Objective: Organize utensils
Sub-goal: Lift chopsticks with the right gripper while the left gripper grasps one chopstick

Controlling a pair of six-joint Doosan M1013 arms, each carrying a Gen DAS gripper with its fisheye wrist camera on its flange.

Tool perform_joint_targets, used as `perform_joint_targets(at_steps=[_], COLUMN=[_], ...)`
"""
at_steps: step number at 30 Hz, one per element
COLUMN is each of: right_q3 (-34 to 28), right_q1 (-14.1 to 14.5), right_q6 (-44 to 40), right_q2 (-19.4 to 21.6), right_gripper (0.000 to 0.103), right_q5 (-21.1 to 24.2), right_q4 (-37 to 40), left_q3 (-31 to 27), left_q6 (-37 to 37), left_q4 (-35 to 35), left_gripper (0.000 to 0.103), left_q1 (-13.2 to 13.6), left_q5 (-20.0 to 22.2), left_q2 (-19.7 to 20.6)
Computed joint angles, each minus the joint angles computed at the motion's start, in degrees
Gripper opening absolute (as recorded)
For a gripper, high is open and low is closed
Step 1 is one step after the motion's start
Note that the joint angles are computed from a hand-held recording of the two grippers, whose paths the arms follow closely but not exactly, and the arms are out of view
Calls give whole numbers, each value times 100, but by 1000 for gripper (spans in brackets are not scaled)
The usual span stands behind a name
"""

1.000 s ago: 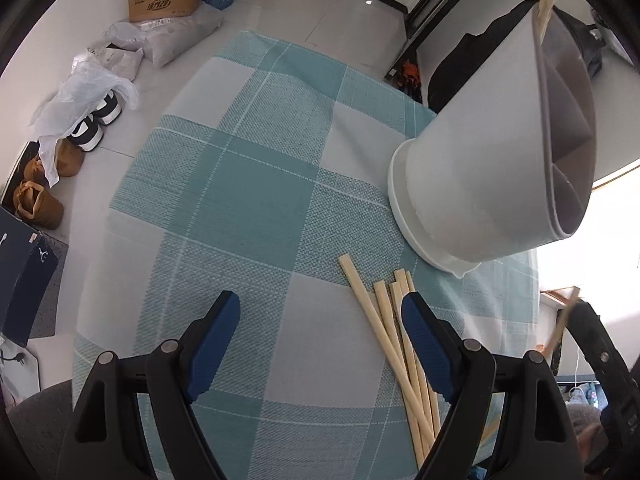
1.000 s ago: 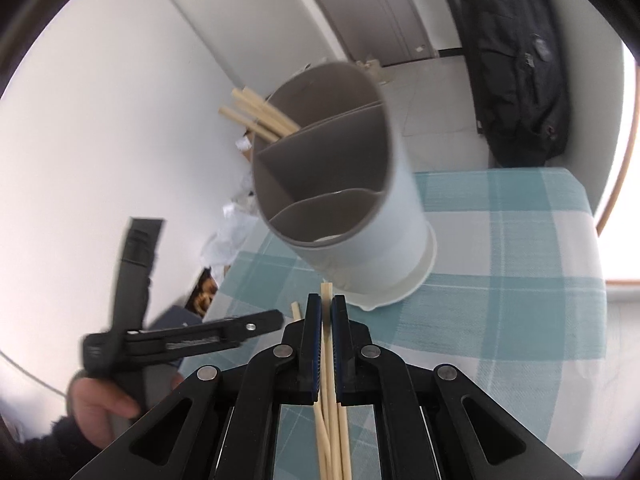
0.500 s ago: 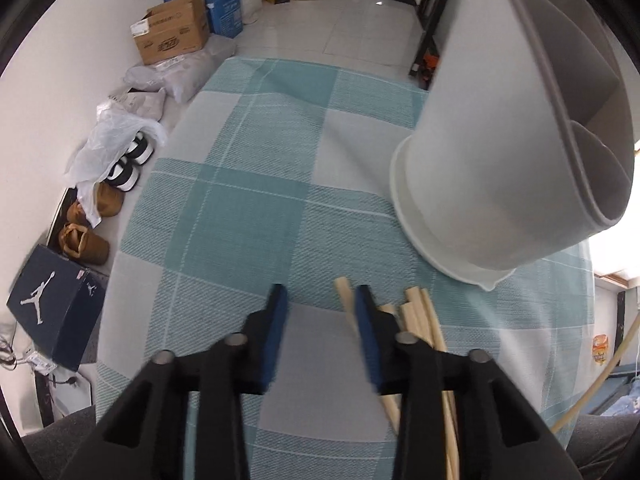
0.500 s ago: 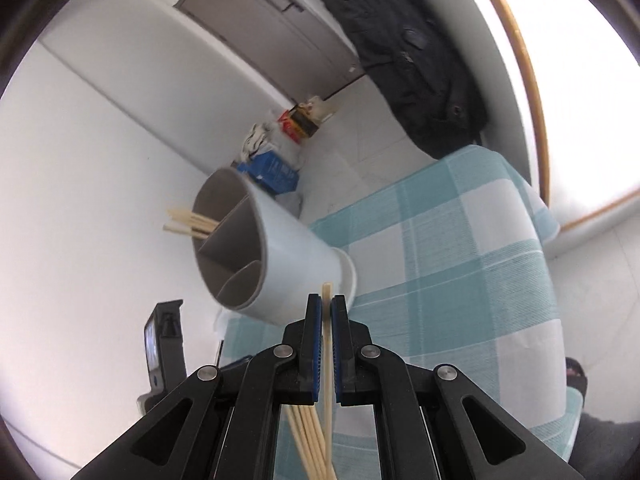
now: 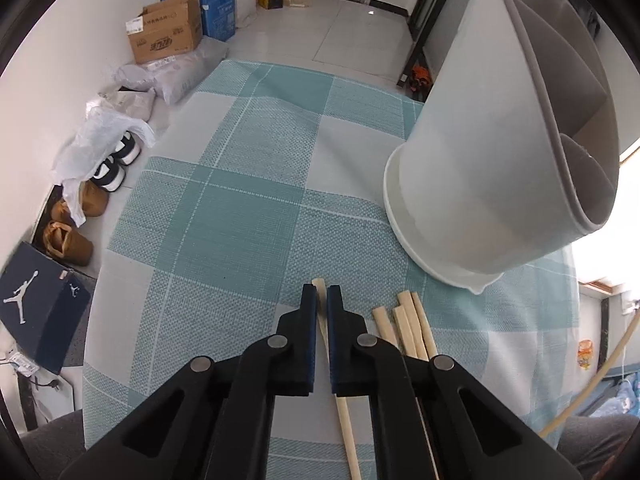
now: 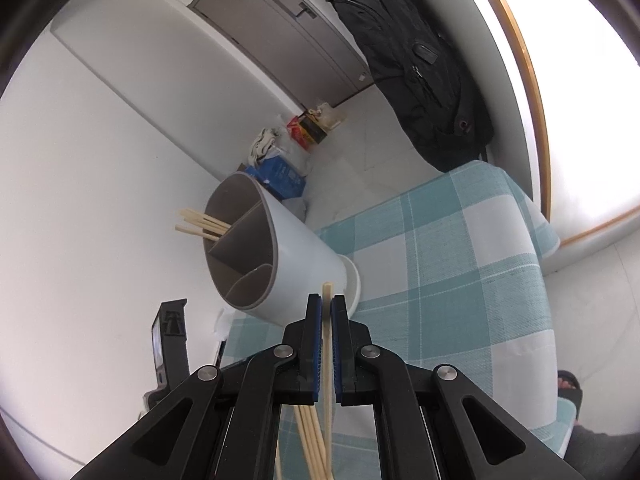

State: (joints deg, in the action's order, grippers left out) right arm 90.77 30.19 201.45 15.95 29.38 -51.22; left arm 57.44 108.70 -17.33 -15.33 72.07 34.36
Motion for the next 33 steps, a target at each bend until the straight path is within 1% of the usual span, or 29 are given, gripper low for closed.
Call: perform_joint_targets(at_steps=[4, 7, 11, 12, 13, 14, 15, 16, 18, 20, 22, 24, 25, 26, 27, 28, 30, 31, 33], right_q3=[-7, -9, -17, -18, -21, -22, -25, -25, -26, -17, -4, -1, 0, -3, -6, -15, -42, -57, -86], right_q1=[6, 11, 18, 18, 20, 23, 25, 25, 30, 29, 22, 17, 15, 15, 15, 16, 24, 27, 36], right_q6=[21, 56, 78, 78, 86, 98, 93, 90, 83, 81, 88, 69, 62, 53, 39, 13, -52, -88, -149], right_q2=[7, 7, 16, 18, 20, 20, 20, 19, 18, 12, 5, 1, -1, -3, -3, -1, 8, 14, 29], right_gripper=[4, 4, 4, 4, 4, 4, 4, 4, 4, 4, 4, 4, 4, 4, 4, 4, 4, 4, 4], right_q5=[-4, -14, -22, -32, -31, -29, -27, -30, -20, -16, -28, -37, -43, -44, -45, -44, -15, -16, 9], right_q4=[-50, -93, -135, -142, -154, -176, -181, -188, -192, -189, -167, -141, -132, -125, -118, -110, -86, -73, -69], left_q3=[-22, -161, -347, -375, -383, -355, -306, -249, -100, 0, 152, 393, 459, 467, 425, 352, 300, 255, 168], left_q6=[162, 135, -138, -175, -164, -96, -70, -39, 71, 232, 379, 580, 622, 656, 719, 752, 657, 640, 512], left_q4=[-220, -529, -771, -798, -745, -709, -569, -387, -145, 107, 428, 821, 935, 939, 793, 605, 568, 487, 259], left_gripper=[1, 1, 1, 4, 11, 16, 27, 33, 33, 33, 33, 33, 33, 30, 18, 13, 4, 2, 2], left_q1=[100, 191, 244, 239, 219, 196, 155, 108, 30, -68, -173, -290, -321, -326, -294, -243, -213, -191, -131], left_q5=[85, 403, 700, 711, 693, 633, 526, 427, 175, 51, -178, -525, -628, -631, -525, -382, -360, -314, -225], left_q2=[26, 125, 231, 239, 235, 216, 183, 148, 72, 7, -78, -207, -247, -253, -226, -184, -145, -115, -51])
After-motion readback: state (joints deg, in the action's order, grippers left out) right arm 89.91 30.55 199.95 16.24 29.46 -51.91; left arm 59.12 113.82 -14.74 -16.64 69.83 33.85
